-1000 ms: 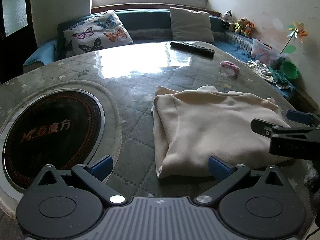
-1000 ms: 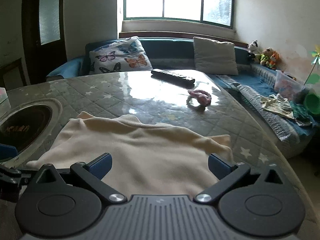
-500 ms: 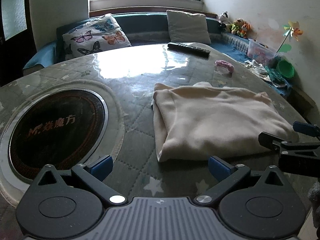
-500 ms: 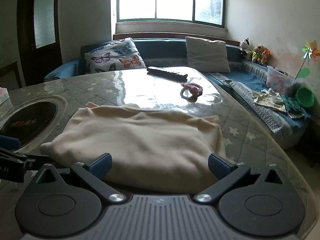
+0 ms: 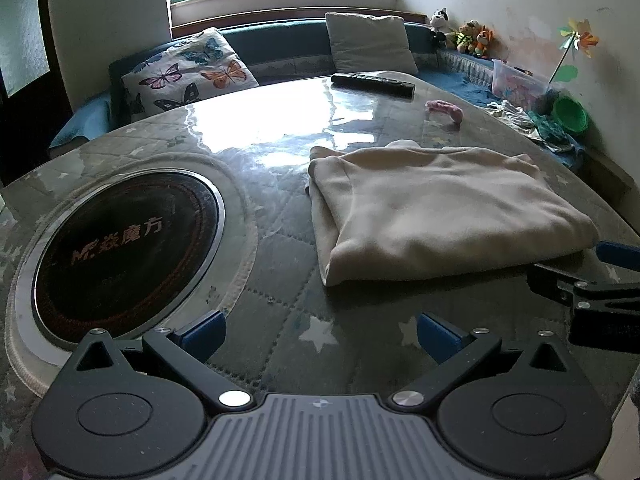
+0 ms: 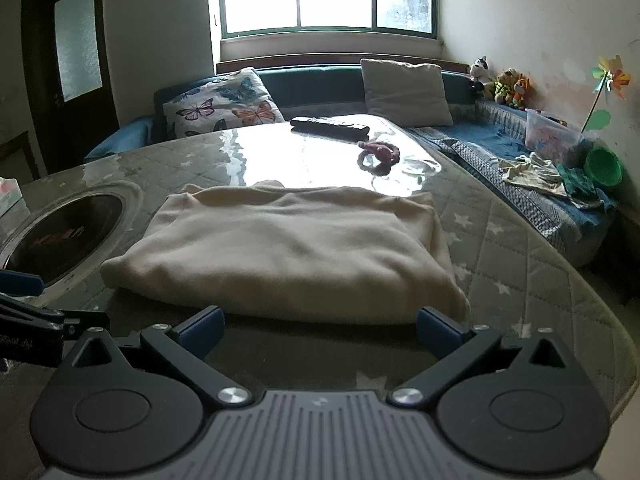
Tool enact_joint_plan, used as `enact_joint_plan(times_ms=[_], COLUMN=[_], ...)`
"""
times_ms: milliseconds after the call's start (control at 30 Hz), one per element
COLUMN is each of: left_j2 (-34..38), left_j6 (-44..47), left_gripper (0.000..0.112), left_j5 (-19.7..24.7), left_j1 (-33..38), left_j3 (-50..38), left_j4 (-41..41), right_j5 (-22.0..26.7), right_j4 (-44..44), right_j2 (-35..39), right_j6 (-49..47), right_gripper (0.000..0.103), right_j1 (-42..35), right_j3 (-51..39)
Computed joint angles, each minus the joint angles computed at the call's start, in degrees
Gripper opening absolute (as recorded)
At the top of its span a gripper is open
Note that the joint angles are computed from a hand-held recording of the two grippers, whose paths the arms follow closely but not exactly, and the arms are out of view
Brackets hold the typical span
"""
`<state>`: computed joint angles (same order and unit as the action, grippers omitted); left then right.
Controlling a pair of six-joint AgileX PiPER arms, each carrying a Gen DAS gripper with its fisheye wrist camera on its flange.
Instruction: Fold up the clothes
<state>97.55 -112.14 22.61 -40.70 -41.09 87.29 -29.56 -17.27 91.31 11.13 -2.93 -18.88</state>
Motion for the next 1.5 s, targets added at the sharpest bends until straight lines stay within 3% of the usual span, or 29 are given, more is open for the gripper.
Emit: enact_joint_plan(times_ms=[1500], left_j2=[-3.2], left_j6=[-3.7], left_gripper=[0.103], left_j5=[7.8], left_j1=[-8.8], left_j3=[6.1], left_j4=[-1.2], right_j5=[-0.4], right_j4=[10.4], right_j2=[-9.0], right_j6=[-4.6], right_gripper=[0.103], right_j1=[7.6], right_j3=[10.4])
